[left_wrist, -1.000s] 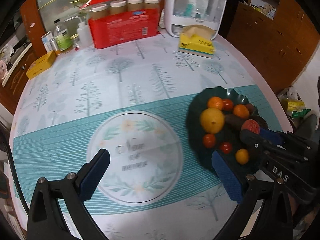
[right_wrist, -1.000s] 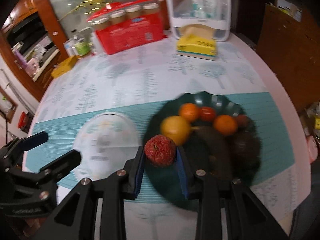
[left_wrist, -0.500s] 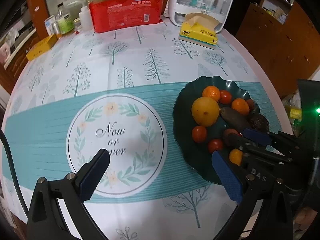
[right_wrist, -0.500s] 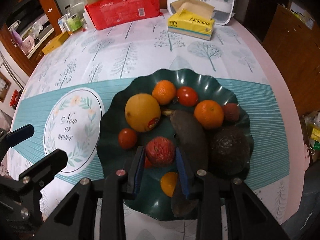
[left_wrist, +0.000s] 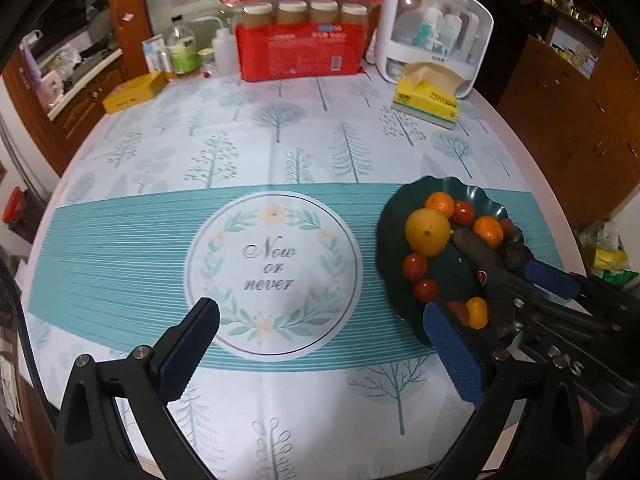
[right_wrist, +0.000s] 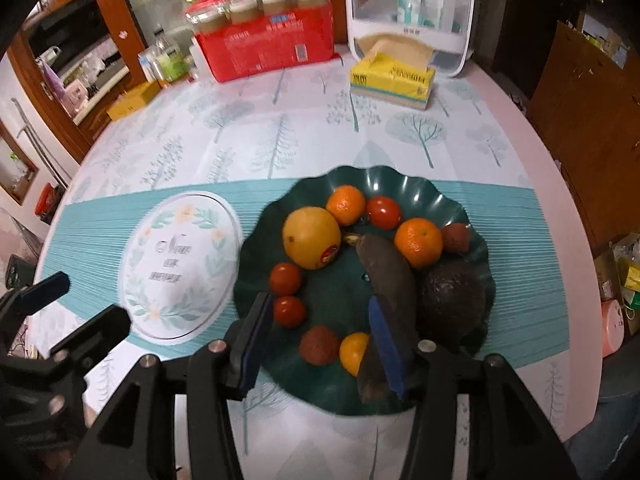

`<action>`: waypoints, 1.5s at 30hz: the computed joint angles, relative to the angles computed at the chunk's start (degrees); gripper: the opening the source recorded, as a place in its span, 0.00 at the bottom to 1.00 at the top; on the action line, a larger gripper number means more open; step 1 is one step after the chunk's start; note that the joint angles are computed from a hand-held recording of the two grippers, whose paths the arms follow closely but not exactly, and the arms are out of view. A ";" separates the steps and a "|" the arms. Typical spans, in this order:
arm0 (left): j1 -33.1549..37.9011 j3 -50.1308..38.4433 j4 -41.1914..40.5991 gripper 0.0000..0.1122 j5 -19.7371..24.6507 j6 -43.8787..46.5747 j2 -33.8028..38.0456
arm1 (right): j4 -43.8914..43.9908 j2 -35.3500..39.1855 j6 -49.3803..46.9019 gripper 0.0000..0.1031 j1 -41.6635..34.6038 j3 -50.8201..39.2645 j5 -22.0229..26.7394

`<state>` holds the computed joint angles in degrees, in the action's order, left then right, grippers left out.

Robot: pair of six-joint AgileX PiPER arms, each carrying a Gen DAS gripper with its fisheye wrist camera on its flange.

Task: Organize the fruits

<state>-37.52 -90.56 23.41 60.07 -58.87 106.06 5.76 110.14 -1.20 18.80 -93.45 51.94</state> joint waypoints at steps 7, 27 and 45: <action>-1.39 -0.02 4.26 0.91 4.06 -2.37 -2.73 | -1.27 -6.69 1.65 0.55 0.01 3.66 -1.81; -4.34 -3.08 6.13 0.91 6.08 -1.95 -3.27 | -3.04 -10.42 6.47 0.55 1.59 4.35 -1.49; -4.44 -3.15 6.52 0.91 5.88 -2.05 -3.33 | -4.98 -11.53 7.07 0.55 3.23 4.52 -2.31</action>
<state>-41.97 -93.71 29.93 65.96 -60.92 102.72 0.78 98.60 5.87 22.03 -88.93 49.63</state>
